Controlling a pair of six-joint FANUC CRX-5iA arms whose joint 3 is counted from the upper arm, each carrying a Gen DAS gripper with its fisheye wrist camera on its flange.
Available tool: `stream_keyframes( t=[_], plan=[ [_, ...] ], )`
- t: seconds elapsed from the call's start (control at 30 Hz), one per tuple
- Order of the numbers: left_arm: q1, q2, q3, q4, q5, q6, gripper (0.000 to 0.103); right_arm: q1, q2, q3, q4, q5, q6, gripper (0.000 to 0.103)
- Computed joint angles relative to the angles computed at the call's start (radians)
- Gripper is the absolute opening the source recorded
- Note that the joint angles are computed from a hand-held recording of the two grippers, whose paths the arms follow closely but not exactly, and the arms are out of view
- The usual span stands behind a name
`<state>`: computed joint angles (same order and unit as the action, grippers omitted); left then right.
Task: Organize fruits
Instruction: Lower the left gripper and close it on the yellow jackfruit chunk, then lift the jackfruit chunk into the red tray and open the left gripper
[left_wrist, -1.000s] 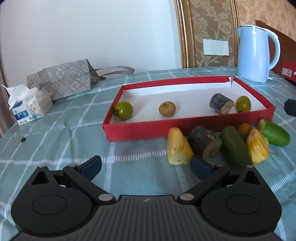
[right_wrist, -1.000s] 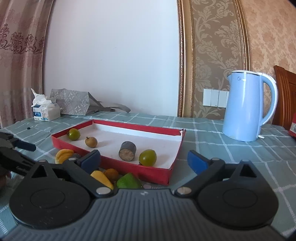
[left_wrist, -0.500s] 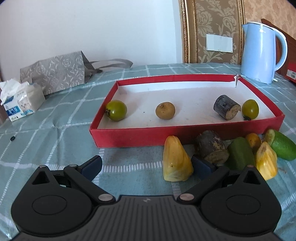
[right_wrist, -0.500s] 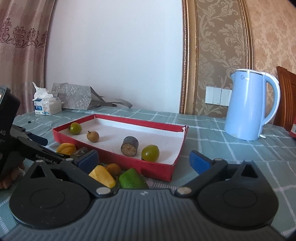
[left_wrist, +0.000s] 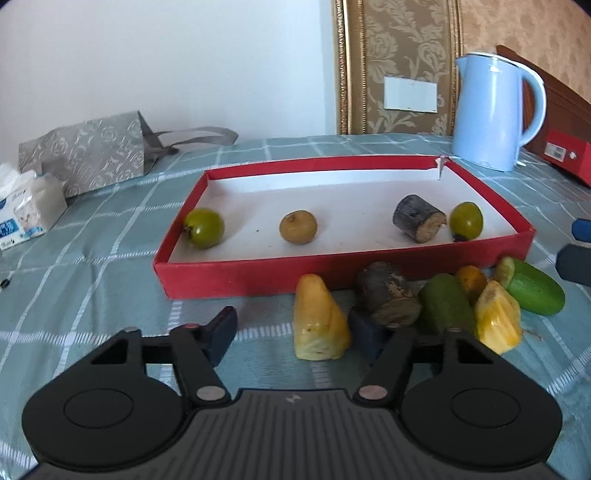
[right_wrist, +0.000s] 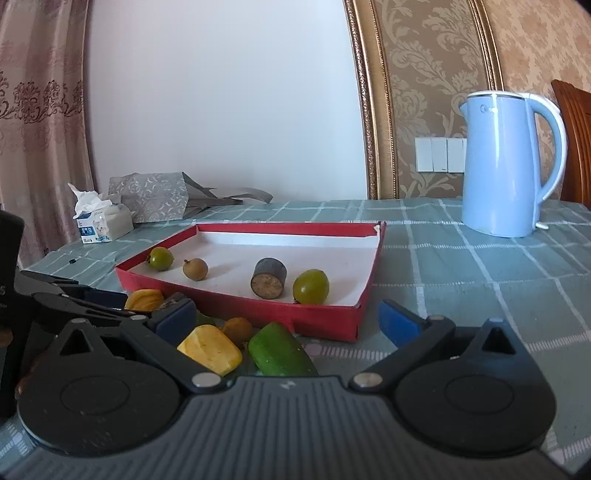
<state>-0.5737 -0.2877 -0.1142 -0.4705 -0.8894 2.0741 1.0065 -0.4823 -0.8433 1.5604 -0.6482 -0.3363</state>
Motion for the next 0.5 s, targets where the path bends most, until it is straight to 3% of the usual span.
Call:
stream_keyframes(
  t=[0.2, 0.33, 0.5],
  plan=[
    [0.051, -0.028, -0.055, 0.124, 0.080, -0.116, 0.033, -0.008, -0.001, -0.005, 0.032, 0.010, -0.014, 0.103],
    [0.070, -0.037, -0.072, 0.158, 0.101, -0.133, 0.031, 0.033, 0.012, 0.014, -0.041, -0.030, 0.048, 0.103],
    [0.072, -0.045, -0.077, 0.156, 0.100, -0.118, 0.030, 0.051, 0.009, 0.025, -0.112, -0.012, 0.115, 0.103]
  ],
)
